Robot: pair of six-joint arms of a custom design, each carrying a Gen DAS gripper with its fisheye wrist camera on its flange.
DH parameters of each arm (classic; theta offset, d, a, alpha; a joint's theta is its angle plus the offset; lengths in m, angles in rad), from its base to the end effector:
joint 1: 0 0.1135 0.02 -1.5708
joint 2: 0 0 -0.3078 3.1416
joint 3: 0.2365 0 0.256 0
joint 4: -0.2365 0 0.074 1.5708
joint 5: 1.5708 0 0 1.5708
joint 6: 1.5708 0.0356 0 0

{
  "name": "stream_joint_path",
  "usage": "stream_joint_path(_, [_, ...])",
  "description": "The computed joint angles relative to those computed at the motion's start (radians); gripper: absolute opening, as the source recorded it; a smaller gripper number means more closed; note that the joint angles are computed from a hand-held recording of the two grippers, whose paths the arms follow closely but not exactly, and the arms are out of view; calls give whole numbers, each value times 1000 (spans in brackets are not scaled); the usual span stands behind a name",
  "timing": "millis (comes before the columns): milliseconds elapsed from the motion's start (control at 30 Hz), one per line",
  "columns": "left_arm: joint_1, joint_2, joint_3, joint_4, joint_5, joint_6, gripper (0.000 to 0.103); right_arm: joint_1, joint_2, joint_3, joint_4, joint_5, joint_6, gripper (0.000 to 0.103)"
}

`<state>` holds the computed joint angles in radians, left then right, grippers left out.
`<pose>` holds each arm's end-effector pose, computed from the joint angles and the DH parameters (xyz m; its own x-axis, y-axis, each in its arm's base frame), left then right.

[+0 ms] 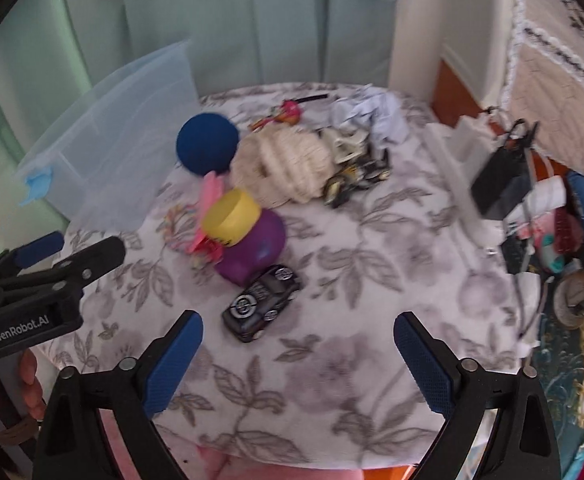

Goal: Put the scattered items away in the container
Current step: 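Move the right gripper toward the black toy car, then grasp the black toy car with the right gripper while the left grasps the yellow-capped purple toy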

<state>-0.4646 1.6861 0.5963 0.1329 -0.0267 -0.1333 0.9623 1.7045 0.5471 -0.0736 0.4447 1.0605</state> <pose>0.2569 -0.1277 0.1368 -0.7820 0.2433 -0.5738 0.3332 0.9413 -0.0549 0.1562 0.1974 0.1147 -0.8381 0.1751 -0.5167 0.1485 0.9845 0.0927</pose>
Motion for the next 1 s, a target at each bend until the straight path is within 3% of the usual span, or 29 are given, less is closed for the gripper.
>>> stream_joint_path(167, [4,51,8,29,17,23,103,-33,108,-1,139,-81,-25,86])
stream_joint_path(700, [31,182,71,45,87,19,103,-126,262,36,277,-169,-78,56])
stream_joint_path(1000, [9,212,95,38,88,29,103,-133,271,36,275,-157,-64,53])
